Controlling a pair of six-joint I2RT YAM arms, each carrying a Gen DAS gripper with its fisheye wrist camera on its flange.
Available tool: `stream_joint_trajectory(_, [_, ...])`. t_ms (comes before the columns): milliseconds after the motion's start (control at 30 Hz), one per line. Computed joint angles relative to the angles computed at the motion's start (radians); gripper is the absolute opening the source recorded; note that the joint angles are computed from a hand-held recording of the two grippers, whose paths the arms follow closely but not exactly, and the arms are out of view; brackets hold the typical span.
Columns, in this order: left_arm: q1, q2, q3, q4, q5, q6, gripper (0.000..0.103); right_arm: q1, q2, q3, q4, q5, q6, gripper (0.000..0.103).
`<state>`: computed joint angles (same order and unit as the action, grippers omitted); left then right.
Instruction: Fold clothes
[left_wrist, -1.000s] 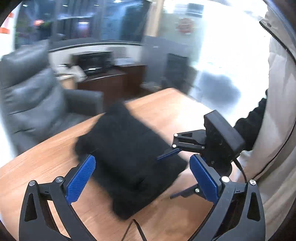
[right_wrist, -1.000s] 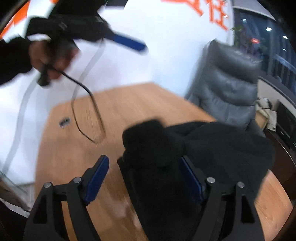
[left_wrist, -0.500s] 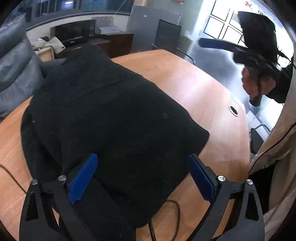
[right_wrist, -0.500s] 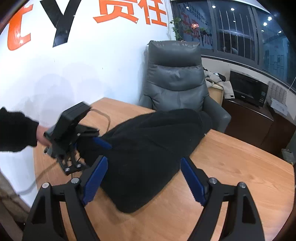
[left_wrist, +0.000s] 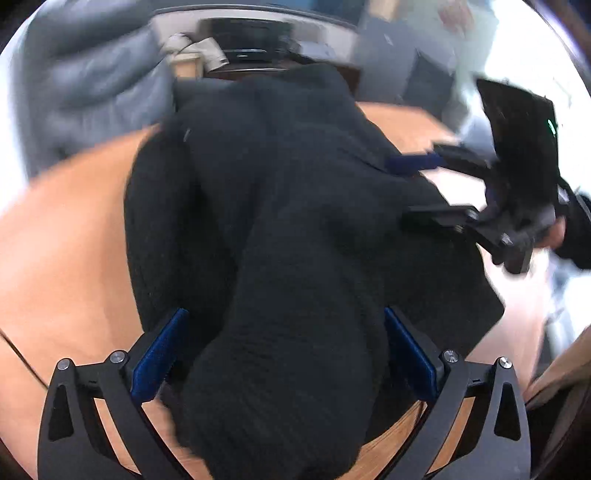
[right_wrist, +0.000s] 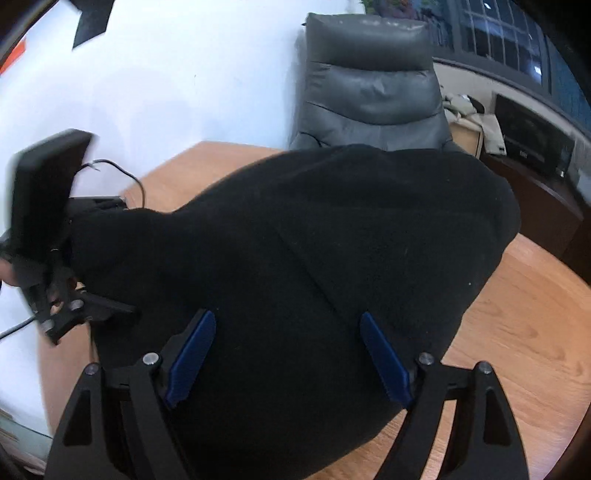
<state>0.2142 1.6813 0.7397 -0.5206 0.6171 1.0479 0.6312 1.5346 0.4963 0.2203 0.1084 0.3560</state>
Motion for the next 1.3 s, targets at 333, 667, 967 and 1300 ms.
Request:
stream_joint_trajectory(333, [0.12, -0.042, 0.299, -0.503, 0.244, 0.119, 0.103, 0.066, -0.407, -0.077, -0.245, 0.072, 0.125, 0.084])
stream_joint_trajectory(667, [-0.067, 0.184, 0.222, 0.017, -0.006, -0.282, 0.103, 0.104, -0.381, -0.089, -0.22, 0.09, 0.2, 0.084])
stream_joint_trajectory(967, [-0.059, 0.522, 0.647, -0.407, 0.088, -0.092, 0.103, -0.151, -0.408, -0.195, -0.21, -0.203, 0.294, 0.085])
stream_joint_trajectory(1300, [-0.103, 0.888, 1.135, -0.858, 0.12, 0.082, 0.103, -0.181, -0.082, -0.254, 0.192, -0.403, 0.389, 0.103])
